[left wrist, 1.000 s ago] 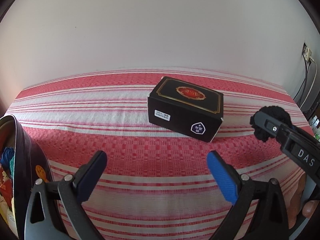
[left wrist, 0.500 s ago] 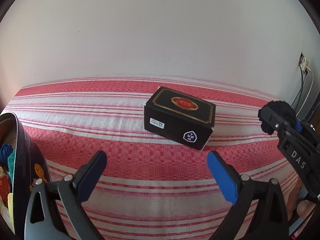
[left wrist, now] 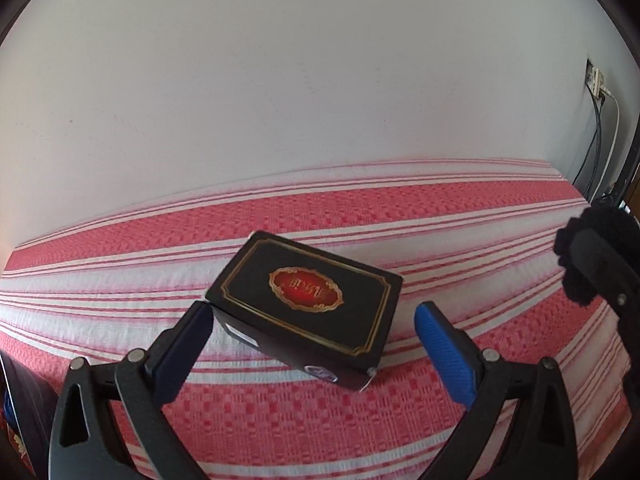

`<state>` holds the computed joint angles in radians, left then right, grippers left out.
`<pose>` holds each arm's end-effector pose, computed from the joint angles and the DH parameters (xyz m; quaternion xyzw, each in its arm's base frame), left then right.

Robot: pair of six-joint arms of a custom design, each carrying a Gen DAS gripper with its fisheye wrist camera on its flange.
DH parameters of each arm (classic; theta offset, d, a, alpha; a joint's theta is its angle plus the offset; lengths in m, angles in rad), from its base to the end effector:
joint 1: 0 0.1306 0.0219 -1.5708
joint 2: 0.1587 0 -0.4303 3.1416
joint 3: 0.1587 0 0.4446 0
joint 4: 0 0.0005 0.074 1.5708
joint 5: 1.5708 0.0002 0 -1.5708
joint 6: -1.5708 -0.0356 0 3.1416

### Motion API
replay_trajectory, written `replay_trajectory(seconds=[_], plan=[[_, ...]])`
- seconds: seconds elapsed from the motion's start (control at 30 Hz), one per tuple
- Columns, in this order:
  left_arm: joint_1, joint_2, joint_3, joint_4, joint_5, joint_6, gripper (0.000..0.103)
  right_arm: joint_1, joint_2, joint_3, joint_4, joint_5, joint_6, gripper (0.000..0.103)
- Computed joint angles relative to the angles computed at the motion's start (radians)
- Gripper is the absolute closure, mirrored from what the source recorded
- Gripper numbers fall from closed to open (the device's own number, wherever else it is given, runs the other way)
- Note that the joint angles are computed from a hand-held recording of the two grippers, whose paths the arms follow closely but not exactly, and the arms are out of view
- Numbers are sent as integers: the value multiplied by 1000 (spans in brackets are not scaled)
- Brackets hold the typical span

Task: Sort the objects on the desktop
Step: 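Grasp the black knitted item with the right gripper while the left grasps the black box, then carry the black box and black knitted item over the tin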

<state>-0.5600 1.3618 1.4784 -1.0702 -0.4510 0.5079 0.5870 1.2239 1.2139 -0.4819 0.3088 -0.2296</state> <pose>0.4342 -0.2545 0.5255 -0.0437 0.9301 0.0327 0.3632 0.4068 0.2570 0.4977 -0.0729 0.8483 0.0804 0.5182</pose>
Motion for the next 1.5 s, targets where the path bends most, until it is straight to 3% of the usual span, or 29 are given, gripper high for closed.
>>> replay_trajectory(seconds=[0.17,0.27,0.33,0.4,0.67,0.77,0.9,1.07,1.27,1.5], plan=[[19,91,61,-86,-24,-15,1,-22,-3,3,-24,-34,-48,54],[41,81,53,-44,33,13,1,-38,-10,0,-38,-61,-78,54],[51,97,68,-75,54,36,2,-48,-23,-11,-43,-71,-89,55],[62,86,55,-49,95,59,7,-49,-24,-10,-52,-74,-99,54],[33,52,26,-55,29,116,8,-45,-36,-18,-68,-84,-98,55],[-17,-13,-25,-19,-60,147,8,-49,-42,-22,-70,-93,-102,54],[-97,-40,-36,-15,-205,125,8,-51,-48,-31,-62,-108,-109,54],[-169,-83,-59,-20,-258,171,8,-60,-47,-36,-35,-88,-101,54],[-269,-149,-103,-118,-382,260,8,-58,-54,-51,-11,-60,-104,54],[-346,-170,-122,-185,-505,383,8,-3,-53,-80,80,63,-46,54]])
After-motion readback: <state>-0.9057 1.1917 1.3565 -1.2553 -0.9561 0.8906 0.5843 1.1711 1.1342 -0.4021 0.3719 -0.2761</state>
